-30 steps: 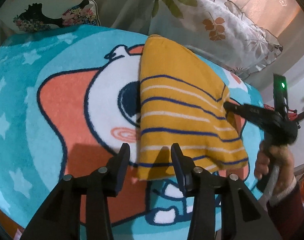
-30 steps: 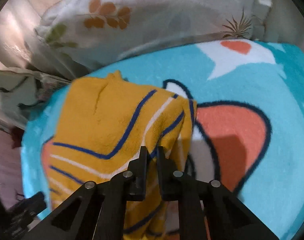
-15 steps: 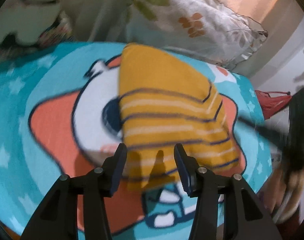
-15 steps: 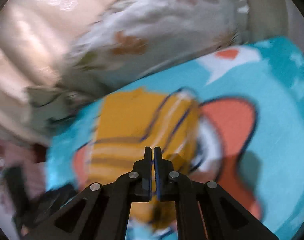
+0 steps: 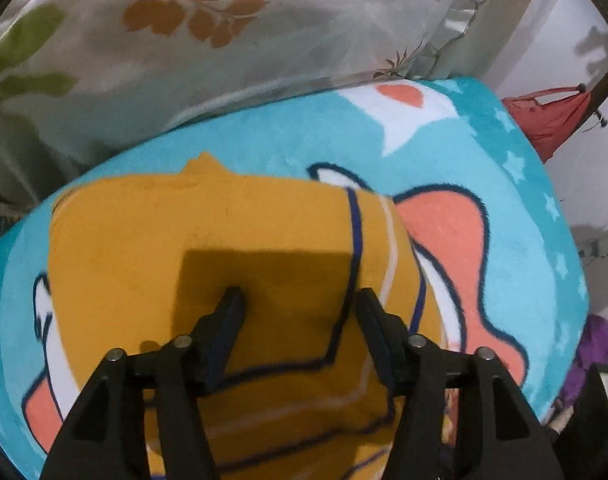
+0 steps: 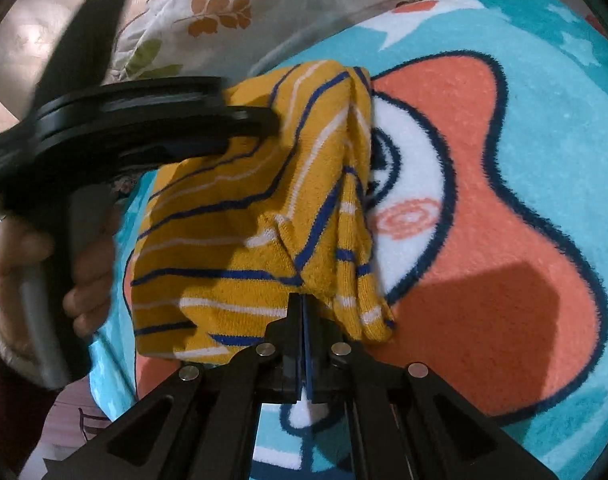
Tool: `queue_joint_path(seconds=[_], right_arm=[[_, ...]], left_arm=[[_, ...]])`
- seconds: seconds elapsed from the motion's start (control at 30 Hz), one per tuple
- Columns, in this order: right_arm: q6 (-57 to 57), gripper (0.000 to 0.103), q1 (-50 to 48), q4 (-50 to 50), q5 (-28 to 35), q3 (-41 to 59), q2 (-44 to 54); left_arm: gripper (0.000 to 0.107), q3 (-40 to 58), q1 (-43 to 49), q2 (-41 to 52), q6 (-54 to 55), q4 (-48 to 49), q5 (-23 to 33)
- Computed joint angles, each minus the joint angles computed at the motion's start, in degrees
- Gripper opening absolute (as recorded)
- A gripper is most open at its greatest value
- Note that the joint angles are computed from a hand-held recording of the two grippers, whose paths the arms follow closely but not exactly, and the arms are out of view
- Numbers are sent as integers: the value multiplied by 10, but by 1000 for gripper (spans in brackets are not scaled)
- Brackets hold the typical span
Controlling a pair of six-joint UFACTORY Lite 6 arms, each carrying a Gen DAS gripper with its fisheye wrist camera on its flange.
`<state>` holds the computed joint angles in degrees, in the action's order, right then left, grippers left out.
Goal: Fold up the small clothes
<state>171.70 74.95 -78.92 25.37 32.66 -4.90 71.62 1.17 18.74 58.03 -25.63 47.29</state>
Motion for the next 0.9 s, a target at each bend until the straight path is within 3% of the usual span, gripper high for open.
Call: queue_joint_path(seconds=[0.1,0.23,0.43,0.57,0.67,0.77,0.9], right_arm=[[14,0,7,-7,5,8,13],[-46,0,28,58,22,21,7],[-318,18,22,263,160,111,-16],[-455,18,-60,313,145,168,21],[-565,33,-126,353,116,204,75],[-664,34,-188,408,58,214,127],[-768,34,-204,477,120,286,148]], left_arm=[[69,3,-10,-3,-6,0,-3],[70,12,39,-31,12,-21,50],[71,-14,183,-134,106,-51,82],[73,4,293,-146,158,-80,98],[75,44,380,-126,168,-91,119],[75,98,458,-91,159,-103,143],[81,147,553,-51,182,-131,164]])
